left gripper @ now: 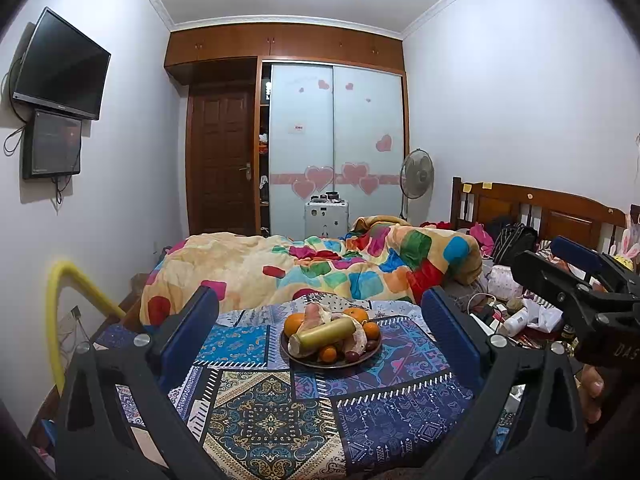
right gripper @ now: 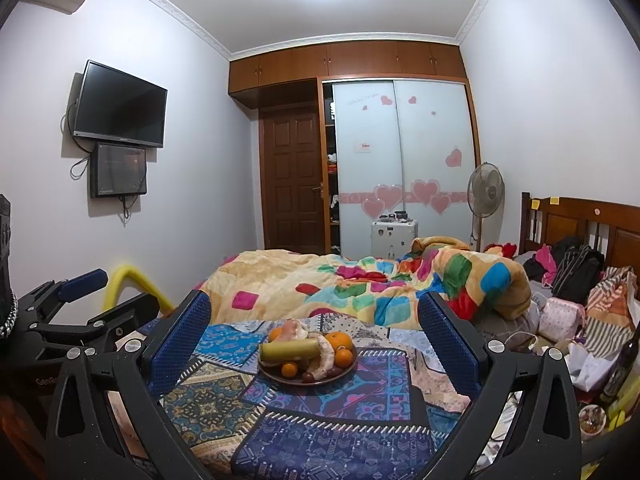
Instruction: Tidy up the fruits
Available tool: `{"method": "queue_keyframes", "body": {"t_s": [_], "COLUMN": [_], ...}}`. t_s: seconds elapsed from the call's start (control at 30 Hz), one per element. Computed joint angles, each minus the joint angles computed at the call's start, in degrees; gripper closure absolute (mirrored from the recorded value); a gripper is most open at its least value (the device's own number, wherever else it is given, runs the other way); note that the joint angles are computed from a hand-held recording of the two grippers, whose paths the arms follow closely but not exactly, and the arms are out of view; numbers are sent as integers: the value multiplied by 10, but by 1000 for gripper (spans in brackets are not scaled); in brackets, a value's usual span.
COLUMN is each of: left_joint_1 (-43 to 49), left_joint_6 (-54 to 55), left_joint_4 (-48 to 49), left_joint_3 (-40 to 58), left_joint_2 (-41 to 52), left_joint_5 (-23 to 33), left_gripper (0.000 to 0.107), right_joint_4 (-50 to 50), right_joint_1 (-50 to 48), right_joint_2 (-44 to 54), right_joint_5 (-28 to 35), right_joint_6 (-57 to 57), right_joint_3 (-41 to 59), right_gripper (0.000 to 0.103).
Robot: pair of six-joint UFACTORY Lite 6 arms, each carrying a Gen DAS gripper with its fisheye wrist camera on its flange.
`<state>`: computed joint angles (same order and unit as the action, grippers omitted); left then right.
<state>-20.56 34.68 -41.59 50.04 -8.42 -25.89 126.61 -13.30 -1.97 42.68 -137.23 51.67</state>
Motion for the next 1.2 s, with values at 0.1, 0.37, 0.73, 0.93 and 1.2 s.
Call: {"method": "queue_keyframes", "body": {"t_s": [0.1, 0.37, 0.73, 0.93, 1.2], "left_joint_1": [-2, -11, -6, 0, 5], "left_joint_6": [8, 16, -12, -27, -44], "left_joint_4": [-7, -14, 14, 28, 47], "left_joint_3": [4, 7, 0, 0, -5], "left_joint_2": [0, 3, -2, 2, -3], "left_joint_5": [4, -3, 5, 9, 11], "left_gripper": [4, 4, 4, 4, 4], "right_joint_4": [0, 0, -8, -12, -9], "right_joint_1": [0, 1, 4, 8, 12], "right_joint_2": [-1, -3, -8, -10, -11], "right_joint_5": [0, -1, -3, -10, -14], "right_joint_6": [1, 3, 14, 20, 19], "right_joint_3": [-1, -1, -1, 2, 2], "right_gripper": [0, 0, 0, 0, 0]}}
